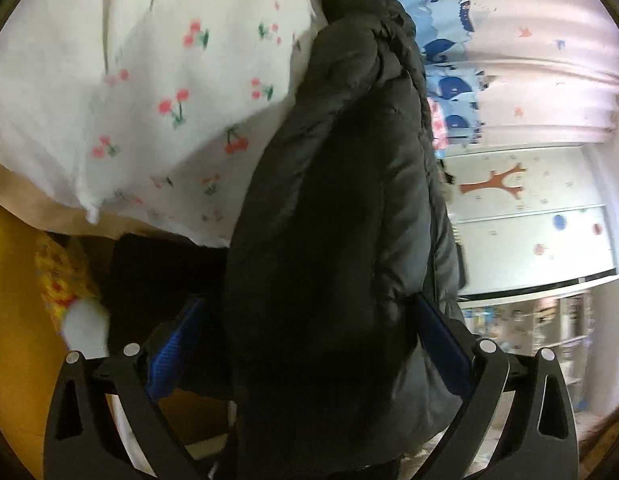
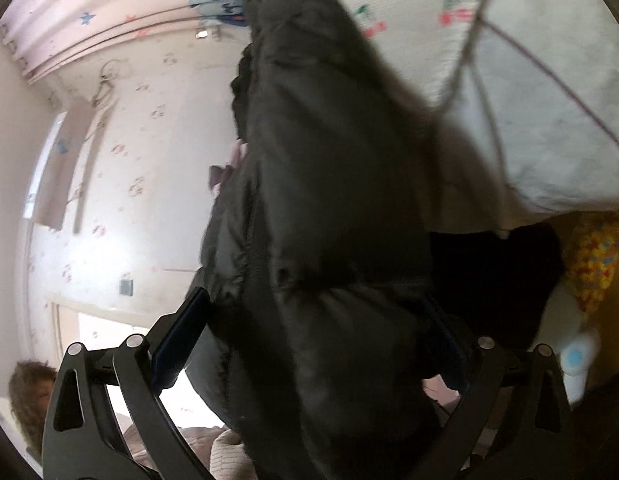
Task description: Fold large clothes
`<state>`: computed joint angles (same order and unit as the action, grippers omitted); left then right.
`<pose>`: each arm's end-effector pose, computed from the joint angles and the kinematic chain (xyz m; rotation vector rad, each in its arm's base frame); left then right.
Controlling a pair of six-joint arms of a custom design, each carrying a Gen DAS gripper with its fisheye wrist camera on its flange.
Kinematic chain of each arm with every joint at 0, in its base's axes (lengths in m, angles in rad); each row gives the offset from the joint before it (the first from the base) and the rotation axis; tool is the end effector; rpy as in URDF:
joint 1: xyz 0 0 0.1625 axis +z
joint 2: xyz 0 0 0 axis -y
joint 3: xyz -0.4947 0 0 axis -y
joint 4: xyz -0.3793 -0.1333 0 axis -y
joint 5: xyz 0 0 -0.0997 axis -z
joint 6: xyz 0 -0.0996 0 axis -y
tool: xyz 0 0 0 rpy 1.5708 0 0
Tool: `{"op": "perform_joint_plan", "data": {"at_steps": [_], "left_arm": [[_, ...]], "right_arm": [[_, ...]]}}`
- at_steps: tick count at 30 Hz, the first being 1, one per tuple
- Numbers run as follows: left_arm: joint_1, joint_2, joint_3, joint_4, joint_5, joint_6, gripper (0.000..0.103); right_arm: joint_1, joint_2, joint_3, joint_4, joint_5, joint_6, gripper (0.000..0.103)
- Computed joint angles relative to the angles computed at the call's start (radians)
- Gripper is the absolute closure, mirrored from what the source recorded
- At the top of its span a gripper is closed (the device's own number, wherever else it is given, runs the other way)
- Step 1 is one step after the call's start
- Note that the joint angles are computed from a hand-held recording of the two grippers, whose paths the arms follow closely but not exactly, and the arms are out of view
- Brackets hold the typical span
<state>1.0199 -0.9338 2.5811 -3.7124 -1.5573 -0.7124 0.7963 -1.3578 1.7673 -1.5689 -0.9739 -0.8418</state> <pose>-0.0948 -0.4115 0.1416 0.2308 -2.7931 0.5819 -0.2220 -0.4976 0.3796 0.0743 2.4392 -0.1906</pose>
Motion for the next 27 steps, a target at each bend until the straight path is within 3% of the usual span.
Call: {"op": "perform_joint_plan", "data": {"at_steps": [2, 4, 6, 8, 9, 10, 12, 13, 15, 16, 18, 23, 25, 27], "left_arm": [[0.029, 0.056, 0.003, -0.098, -0.087, 0.002, 0.007], [0.059, 0.121, -0.011, -0.195, -0.223, 0.028, 0.007], [0.041, 0.140, -0.021, -0.203, -0.253, 0.052, 0.007], [-0.004, 0.136, -0.017, -0.200, -0.181, 0.035, 0.008], [-0.019, 0.137, -0.014, -0.215, -0.154, 0.011, 0.014], [-0.044, 0.123, -0.008, -0.205, -0.106, -0.019, 0.022], [-0.096, 0.073, -0.004, -0.122, -0.018, -0.050, 0.047], [-0.130, 0.040, -0.004, -0.072, 0.026, -0.062, 0.054], [-0.189, -0.015, -0.018, 0.029, 0.104, -0.092, 0.072], [-0.228, -0.047, -0.026, 0.078, 0.145, -0.113, 0.075], [-0.282, -0.089, -0.050, 0.142, 0.185, -0.127, 0.083], [-0.390, -0.187, -0.091, 0.258, 0.234, -0.126, 0.088], [-0.412, -0.216, -0.090, 0.277, 0.227, -0.115, 0.088], [-0.411, -0.238, -0.083, 0.321, 0.176, -0.084, 0.087]], "right_arm": [[0.009, 0.009, 0.000, -0.002, -0.001, 0.006, 0.007], [0.014, 0.014, 0.006, -0.013, -0.010, 0.003, 0.007], [0.021, 0.010, 0.015, -0.036, -0.005, -0.006, 0.008], [0.022, 0.000, 0.032, -0.053, 0.004, -0.028, 0.019], [0.022, -0.007, 0.037, -0.052, 0.014, -0.047, 0.034], [0.021, -0.021, 0.048, -0.068, 0.027, -0.063, 0.046], [0.025, -0.048, 0.068, -0.099, 0.044, -0.087, 0.063], [0.027, -0.064, 0.080, -0.122, 0.054, -0.095, 0.072], [0.039, -0.093, 0.090, -0.144, 0.070, -0.104, 0.081], [0.050, -0.109, 0.095, -0.150, 0.085, -0.104, 0.085], [0.063, -0.141, 0.096, -0.131, 0.125, -0.132, 0.090], [0.088, -0.215, 0.064, 0.022, 0.196, -0.263, 0.093], [0.087, -0.235, 0.046, 0.075, 0.190, -0.304, 0.093], [0.074, -0.239, 0.018, 0.122, 0.138, -0.315, 0.090]]}}
